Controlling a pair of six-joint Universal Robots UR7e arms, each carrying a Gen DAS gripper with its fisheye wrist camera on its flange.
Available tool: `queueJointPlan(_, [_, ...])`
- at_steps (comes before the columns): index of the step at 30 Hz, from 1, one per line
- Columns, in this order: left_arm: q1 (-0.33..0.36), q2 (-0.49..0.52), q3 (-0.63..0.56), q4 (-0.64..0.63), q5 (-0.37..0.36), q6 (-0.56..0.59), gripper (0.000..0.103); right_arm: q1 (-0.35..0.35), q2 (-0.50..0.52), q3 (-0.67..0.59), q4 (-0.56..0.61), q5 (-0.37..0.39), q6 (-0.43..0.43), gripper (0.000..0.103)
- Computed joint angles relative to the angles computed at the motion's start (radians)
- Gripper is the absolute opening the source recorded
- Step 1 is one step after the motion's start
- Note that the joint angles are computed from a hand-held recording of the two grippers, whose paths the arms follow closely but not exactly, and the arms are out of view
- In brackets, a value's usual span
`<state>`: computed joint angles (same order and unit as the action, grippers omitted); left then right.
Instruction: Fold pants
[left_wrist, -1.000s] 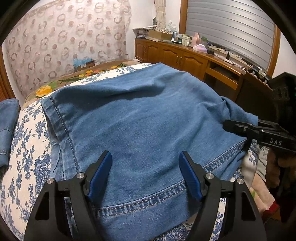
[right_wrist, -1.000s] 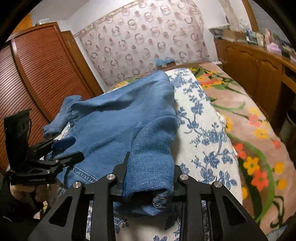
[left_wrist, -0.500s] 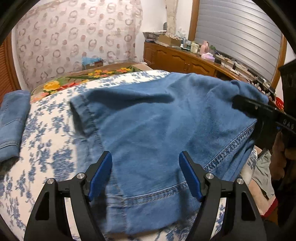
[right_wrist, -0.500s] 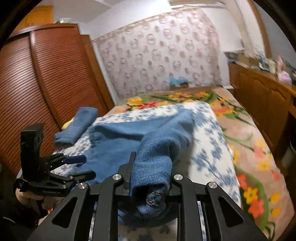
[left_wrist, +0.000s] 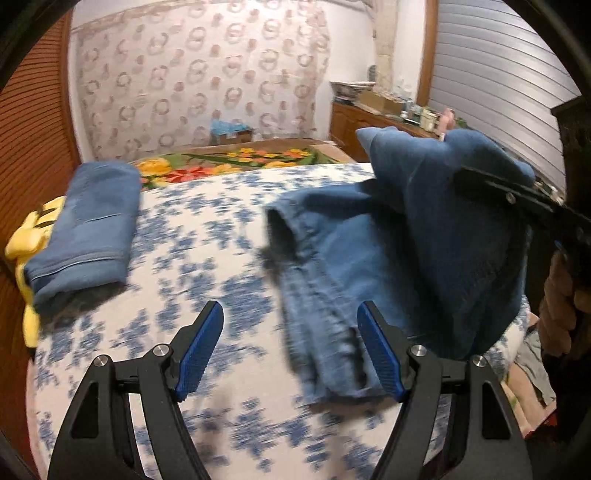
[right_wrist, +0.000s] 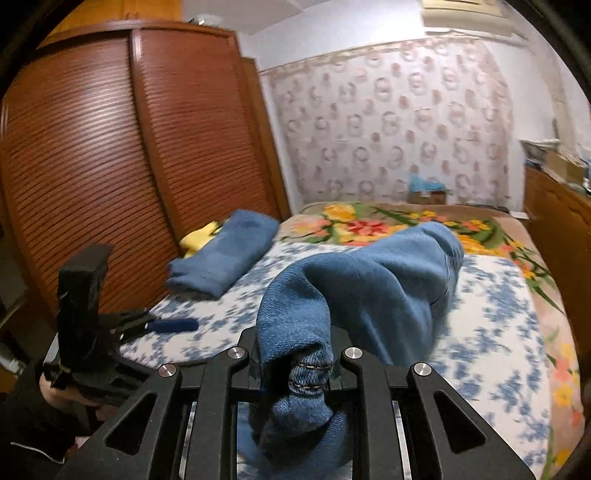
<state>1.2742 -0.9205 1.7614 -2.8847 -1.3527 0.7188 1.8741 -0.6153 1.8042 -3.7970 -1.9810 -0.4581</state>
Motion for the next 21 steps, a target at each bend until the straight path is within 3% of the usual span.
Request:
queueJointPlan(6, [0.032, -0.005, -0.045, 0.012, -0.006, -0.015, 0.076, -0.039, 0.028, -0.043, 0.177, 0.096, 0.034, 0.019])
queueJointPlan(13, [0.046, -0.009, -0.061, 0.009, -0.017, -0.023, 0.076, -0.065, 0.070, -0.086, 0.282, 0.101, 0.031, 0.020])
queueJointPlan(21, [0.038, -0.014, -0.048, 0.003, -0.025, -0.021, 0.076, -0.026, 0.056, -0.058, 0.226, 0.066, 0.037, 0.044])
